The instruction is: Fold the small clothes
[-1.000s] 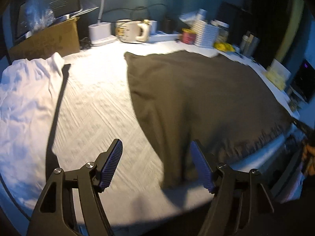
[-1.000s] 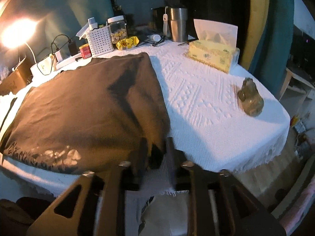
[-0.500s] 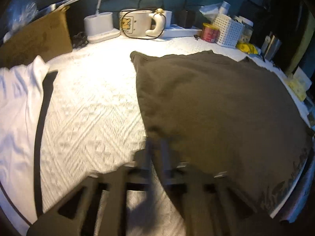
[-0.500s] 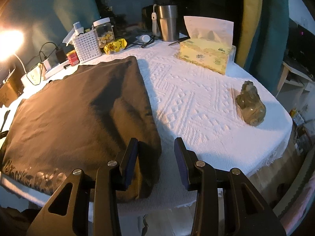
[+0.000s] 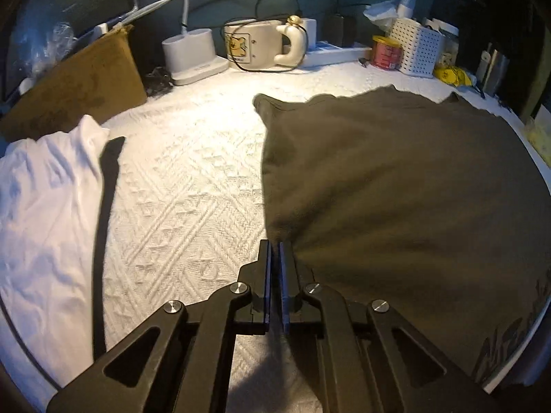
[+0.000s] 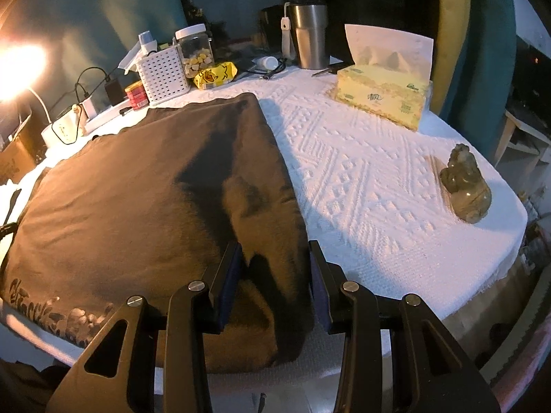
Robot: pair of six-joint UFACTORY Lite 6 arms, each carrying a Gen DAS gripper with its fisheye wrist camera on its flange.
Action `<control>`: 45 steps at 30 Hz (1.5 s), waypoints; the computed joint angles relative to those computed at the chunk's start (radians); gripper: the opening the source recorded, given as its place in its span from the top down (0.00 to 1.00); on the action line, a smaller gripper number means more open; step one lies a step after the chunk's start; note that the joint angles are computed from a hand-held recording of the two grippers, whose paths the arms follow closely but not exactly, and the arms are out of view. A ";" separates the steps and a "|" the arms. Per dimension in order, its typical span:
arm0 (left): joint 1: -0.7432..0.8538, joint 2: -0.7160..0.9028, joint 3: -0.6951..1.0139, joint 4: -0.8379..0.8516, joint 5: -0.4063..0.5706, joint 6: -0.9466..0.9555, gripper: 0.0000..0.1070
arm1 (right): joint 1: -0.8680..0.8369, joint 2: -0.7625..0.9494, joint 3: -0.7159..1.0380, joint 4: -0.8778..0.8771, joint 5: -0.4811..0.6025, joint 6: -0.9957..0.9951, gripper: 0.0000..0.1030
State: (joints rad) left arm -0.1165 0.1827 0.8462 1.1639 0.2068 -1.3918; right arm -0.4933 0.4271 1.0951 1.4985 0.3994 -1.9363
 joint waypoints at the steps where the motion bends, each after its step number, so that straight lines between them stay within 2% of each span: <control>1: -0.006 -0.011 -0.003 -0.016 0.014 0.010 0.95 | -0.005 -0.012 -0.010 0.005 0.003 -0.004 0.61; 7: -0.054 -0.176 -0.086 -0.152 0.012 0.117 0.94 | -0.033 -0.098 -0.086 0.017 0.023 -0.012 0.61; 9: -0.076 -0.223 -0.110 -0.180 0.002 0.133 0.81 | -0.046 -0.142 -0.130 0.018 0.036 -0.021 0.61; 11: -0.110 -0.261 -0.126 -0.133 0.009 0.067 0.43 | -0.059 -0.174 -0.164 0.006 0.047 -0.016 0.60; 13: -0.153 -0.300 -0.149 -0.015 0.018 -0.066 0.35 | -0.074 -0.196 -0.192 -0.041 0.059 0.009 0.58; 14: -0.176 -0.311 -0.154 -0.002 0.026 -0.082 0.35 | -0.078 -0.206 -0.206 -0.044 0.055 0.006 0.52; 15: -0.194 -0.314 -0.152 -0.015 0.031 -0.071 0.35 | -0.087 -0.220 -0.225 -0.039 0.053 -0.001 0.40; 17: -0.230 -0.329 -0.160 -0.019 0.024 -0.079 0.35 | -0.107 -0.237 -0.247 -0.059 0.063 0.019 0.32; 23: -0.318 -0.305 -0.166 0.080 -0.021 -0.210 0.35 | -0.139 -0.289 -0.317 -0.104 0.075 0.037 0.31; 27: -0.342 -0.270 -0.140 0.065 -0.034 -0.203 0.35 | -0.156 -0.266 -0.332 -0.121 0.102 0.076 0.31; 33: -0.335 -0.235 -0.116 0.033 -0.047 -0.165 0.35 | -0.141 -0.284 -0.358 -0.035 0.132 0.034 0.31; 38: -0.297 -0.206 -0.101 -0.002 -0.075 -0.118 0.35 | -0.054 -0.241 -0.313 -0.046 0.082 0.108 0.31; 40: -0.269 -0.188 -0.090 -0.027 -0.092 -0.083 0.35 | -0.029 -0.209 -0.294 0.014 0.069 0.090 0.29; 42: -0.250 -0.177 -0.087 -0.039 -0.102 -0.065 0.35 | -0.009 -0.179 -0.264 0.037 0.069 0.114 0.21; 45: -0.203 -0.149 -0.073 -0.132 -0.126 0.044 0.35 | 0.031 -0.129 -0.211 0.093 0.057 0.121 0.18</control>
State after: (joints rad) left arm -0.3196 0.0341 0.7731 1.0316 0.0804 -1.3478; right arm -0.4620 0.2978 0.8838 1.5915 0.4566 -1.8151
